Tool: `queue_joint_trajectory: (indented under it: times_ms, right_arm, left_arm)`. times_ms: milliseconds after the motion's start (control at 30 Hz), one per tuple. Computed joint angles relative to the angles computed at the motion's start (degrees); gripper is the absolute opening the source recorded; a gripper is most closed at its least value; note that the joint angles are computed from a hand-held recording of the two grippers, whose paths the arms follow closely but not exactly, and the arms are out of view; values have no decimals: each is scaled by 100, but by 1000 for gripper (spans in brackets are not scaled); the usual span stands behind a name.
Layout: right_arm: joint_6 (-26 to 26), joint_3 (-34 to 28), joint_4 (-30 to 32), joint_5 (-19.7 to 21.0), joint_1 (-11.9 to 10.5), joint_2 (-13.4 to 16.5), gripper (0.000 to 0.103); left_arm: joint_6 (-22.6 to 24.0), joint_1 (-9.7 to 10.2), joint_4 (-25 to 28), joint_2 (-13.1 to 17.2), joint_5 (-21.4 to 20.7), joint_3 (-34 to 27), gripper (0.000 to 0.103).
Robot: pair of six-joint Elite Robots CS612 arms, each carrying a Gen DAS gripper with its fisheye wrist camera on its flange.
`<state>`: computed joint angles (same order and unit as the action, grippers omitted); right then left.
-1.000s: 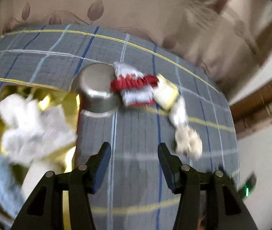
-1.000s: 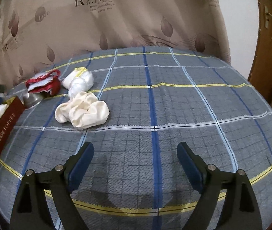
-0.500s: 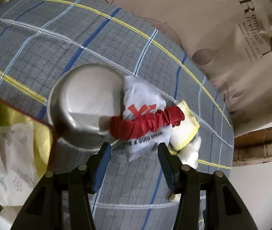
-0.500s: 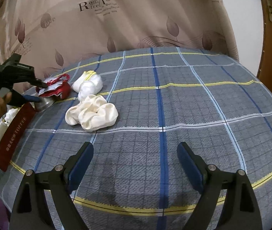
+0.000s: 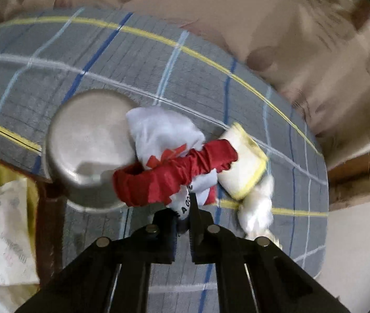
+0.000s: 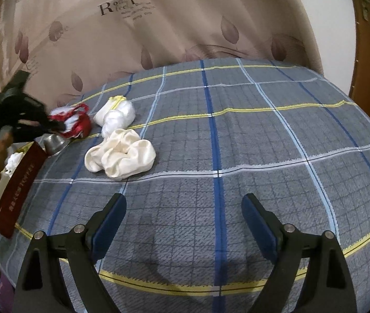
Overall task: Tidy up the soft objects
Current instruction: 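Carry the red-and-white cloth toward the tin with the left gripper while the right gripper grasps the cream scrunchie, then release the red-and-white cloth into the tin with the left gripper while the right gripper carries the scrunchie over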
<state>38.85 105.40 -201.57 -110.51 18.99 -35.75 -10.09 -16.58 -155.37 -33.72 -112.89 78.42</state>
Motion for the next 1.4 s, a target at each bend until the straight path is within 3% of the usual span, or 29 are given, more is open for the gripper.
queue_joint_trajectory:
  times_ms: [333, 600, 700, 900, 1000, 1067, 1100, 1133, 1200, 1233, 1400]
  right_arm:
    - [-156, -7, -42, -80, 48, -5, 88]
    - [-1432, -349, -85, 491, 33, 19, 89]
    - [-2158, -660, 385, 730, -49, 70, 93]
    - [-2491, -1129, 1167, 1178, -226, 190, 92]
    - [-2446, -1244, 1465, 1436, -279, 222, 78]
    - [-2415, -1320, 1697, 1509, -287, 240, 64]
    - [-2385, -1353, 1811, 1544, -287, 248, 43]
    - [-2352, -1360, 1857, 1502, -277, 246, 31]
    - [-2235, -1323, 1835, 1564, -288, 224, 21]
    - [-2143, -1293, 1818, 1587, -292, 210, 16]
    - [-1801, -1111, 1499, 1696, -287, 140, 14]
  left_arm:
    - [786, 145, -1127, -878, -540, 1572, 6]
    - [932, 517, -1584, -1351, -578, 2313, 6]
    - [923, 691, -1721, -1485, -468, 2476, 6]
    - [768, 974, -1975, -1616, -63, 2605, 6]
    - [761, 1064, -1978, -1629, 43, 2602, 6]
    - [759, 1102, -1951, -1607, 92, 2570, 6]
    - [774, 1117, -1939, -1597, 115, 2564, 6]
    - [773, 1126, -1942, -1587, 164, 2558, 6]
    - [781, 1132, -1953, -1565, 222, 2551, 6]
    - [828, 1141, -1893, -1541, 215, 2525, 7]
    - [989, 1095, -1634, -1402, 417, 2416, 8]
